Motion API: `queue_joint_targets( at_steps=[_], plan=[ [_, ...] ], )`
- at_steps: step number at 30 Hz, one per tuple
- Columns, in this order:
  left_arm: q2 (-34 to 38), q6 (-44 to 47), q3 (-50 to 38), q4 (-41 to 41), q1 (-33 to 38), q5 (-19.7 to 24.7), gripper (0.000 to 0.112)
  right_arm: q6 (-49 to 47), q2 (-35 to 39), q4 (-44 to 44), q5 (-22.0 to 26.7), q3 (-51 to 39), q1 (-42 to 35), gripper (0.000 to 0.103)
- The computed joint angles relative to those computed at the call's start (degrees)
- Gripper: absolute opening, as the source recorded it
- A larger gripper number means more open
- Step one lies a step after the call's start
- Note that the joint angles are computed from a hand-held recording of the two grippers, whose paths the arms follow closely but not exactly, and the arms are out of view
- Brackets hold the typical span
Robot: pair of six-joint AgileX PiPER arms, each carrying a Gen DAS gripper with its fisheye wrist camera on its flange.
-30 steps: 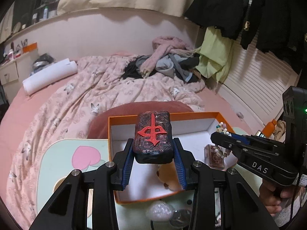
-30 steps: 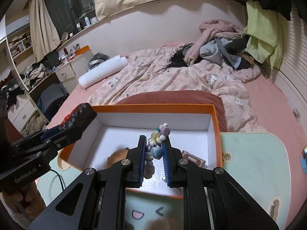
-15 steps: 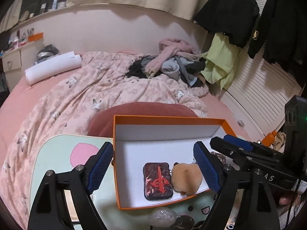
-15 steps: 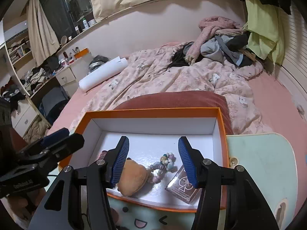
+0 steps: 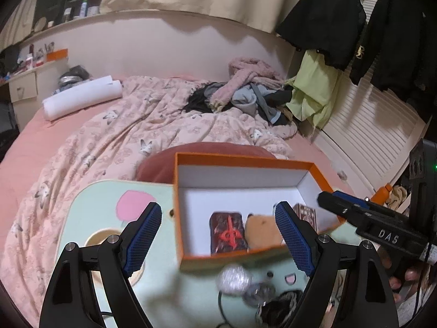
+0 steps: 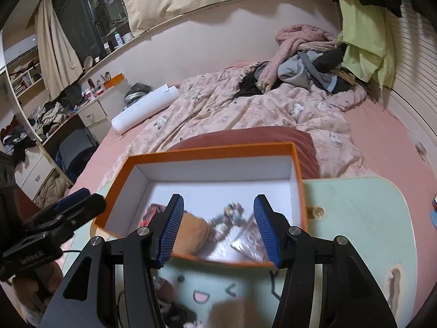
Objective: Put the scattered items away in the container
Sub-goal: 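Grasp the white fluffy pompom on the table with the right tool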
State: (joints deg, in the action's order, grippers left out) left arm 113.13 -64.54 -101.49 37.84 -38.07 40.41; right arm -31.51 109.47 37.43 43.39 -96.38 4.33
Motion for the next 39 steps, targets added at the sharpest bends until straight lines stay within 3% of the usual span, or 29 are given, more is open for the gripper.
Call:
queue_joint_targets(
  at_steps=[5, 10, 15, 19, 21, 22, 24, 26, 33, 36, 39],
  plan=[
    [-5.51, -7.50, 9.64, 5.23, -3.78, 0.32, 0.085, -2.49, -5.97, -0.51, -3.17, 9.65, -2.03, 0.054],
    [-8.67, -13.76, 17.76, 7.20, -7.11, 0.20, 0.087, -1.42, -12.41, -7.51, -10.59, 21.52, -2.48, 0.054],
    [-7.49, -16.38, 20.21, 5.82, -8.22, 0.71, 0.087, 1.00, -12.74, -10.51, -10.12, 25.69, -3.90, 0.054],
    [-4.92, -12.17, 18.53, 0.80, -8.09, 2.51, 0.087, 3.13, -12.06, -10.94, -10.04, 27.16, -5.02, 0.055],
    [-3.70, -10.77, 16.87, 0.02, -8.52, 4.35, 0.096, 4.74, -12.75, -12.47, -12.65, 28.82, -4.72, 0.057],
    [-2.89, -9.67, 15.76, -1.02, -8.58, 5.31, 0.103, 5.44, -13.01, -13.54, -13.88, 29.41, -4.40, 0.058],
    [-0.08, -7.30, 11.68, -1.46, -9.58, 10.12, 0.103, 9.79, -13.22, -18.80, -16.32, 30.15, -3.02, 0.065],
    [3.80, -3.39, 6.20, -1.61, -11.04, 15.69, 0.103, 17.58, -13.58, -26.15, -19.36, 31.71, -1.33, 0.081],
    [3.59, -4.81, 7.62, 0.27, -12.14, 14.03, 0.103, 20.64, -13.52, -27.98, -18.49, 31.27, -1.32, 0.086],
    [3.33, -5.15, 8.15, 0.53, -12.20, 13.78, 0.103, 26.19, -13.00, -32.34, -17.06, 30.47, -0.80, 0.102],
    [3.37, -5.46, 8.31, 0.65, -12.34, 13.69, 0.103, 29.93, -12.68, -34.87, -16.18, 29.99, -0.80, 0.103]
  ],
)
